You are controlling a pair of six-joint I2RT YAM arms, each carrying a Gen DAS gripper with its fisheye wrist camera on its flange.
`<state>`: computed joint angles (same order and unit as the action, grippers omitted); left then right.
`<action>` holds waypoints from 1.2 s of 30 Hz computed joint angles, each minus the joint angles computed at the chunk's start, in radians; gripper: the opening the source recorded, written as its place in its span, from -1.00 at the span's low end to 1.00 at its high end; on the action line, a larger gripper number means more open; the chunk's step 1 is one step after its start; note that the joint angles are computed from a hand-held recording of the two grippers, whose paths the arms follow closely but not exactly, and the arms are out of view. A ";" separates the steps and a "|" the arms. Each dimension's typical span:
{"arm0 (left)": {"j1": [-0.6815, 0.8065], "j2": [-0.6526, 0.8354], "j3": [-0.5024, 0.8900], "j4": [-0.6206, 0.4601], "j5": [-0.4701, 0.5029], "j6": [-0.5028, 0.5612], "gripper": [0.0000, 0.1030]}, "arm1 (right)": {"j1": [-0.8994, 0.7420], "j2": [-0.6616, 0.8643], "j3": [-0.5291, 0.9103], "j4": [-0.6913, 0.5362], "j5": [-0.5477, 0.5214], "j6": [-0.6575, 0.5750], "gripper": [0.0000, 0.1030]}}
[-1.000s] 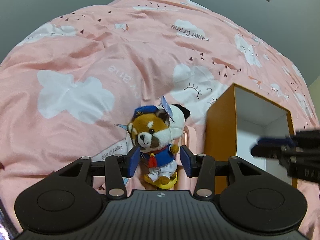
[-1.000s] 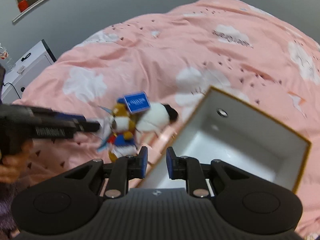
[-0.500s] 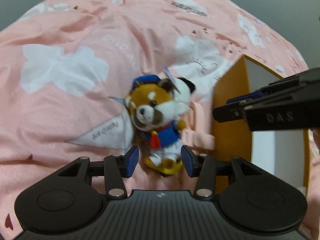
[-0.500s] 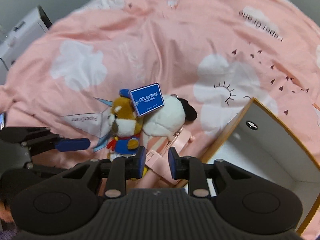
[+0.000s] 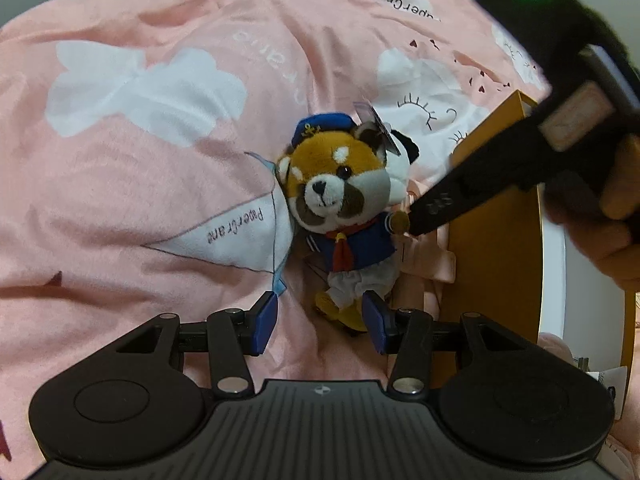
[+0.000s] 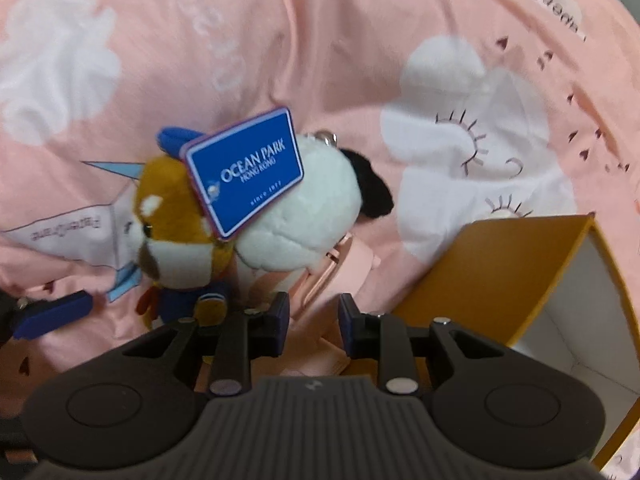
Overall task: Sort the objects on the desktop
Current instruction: 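Grasp the pink selfie stick with the right tool while the left tool reaches the tape measure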
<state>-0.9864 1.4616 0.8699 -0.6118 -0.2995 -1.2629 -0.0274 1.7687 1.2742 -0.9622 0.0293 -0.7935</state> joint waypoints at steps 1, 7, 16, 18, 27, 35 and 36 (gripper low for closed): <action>0.001 0.000 -0.005 0.009 0.006 0.003 0.05 | 0.010 -0.001 -0.012 0.021 0.016 0.011 -0.31; 0.003 0.007 -0.020 0.036 0.040 0.021 0.06 | 0.038 0.041 -0.024 0.071 0.092 0.053 -0.30; 0.037 0.024 -0.028 0.069 0.094 0.037 0.05 | -0.012 0.018 0.011 0.011 0.028 0.051 -0.41; 0.027 0.036 -0.023 0.076 0.096 0.034 0.05 | -0.049 -0.033 0.015 -0.014 -0.038 0.021 -0.50; 0.055 0.082 -0.057 0.179 0.144 -0.003 0.06 | -0.262 -0.133 0.184 -0.256 -0.410 -0.087 -0.63; 0.025 0.188 0.003 0.183 0.049 -0.043 0.13 | -0.512 -0.063 0.460 -0.516 -0.720 -0.229 -0.64; 0.020 0.199 0.010 0.180 0.038 -0.051 0.15 | -0.549 -0.045 0.503 -0.564 -0.753 -0.249 -0.64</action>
<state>-0.9666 1.6609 0.8796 -0.4314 -0.2610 -1.3142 -0.5761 1.7233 1.7776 -1.5258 -0.7241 -1.0427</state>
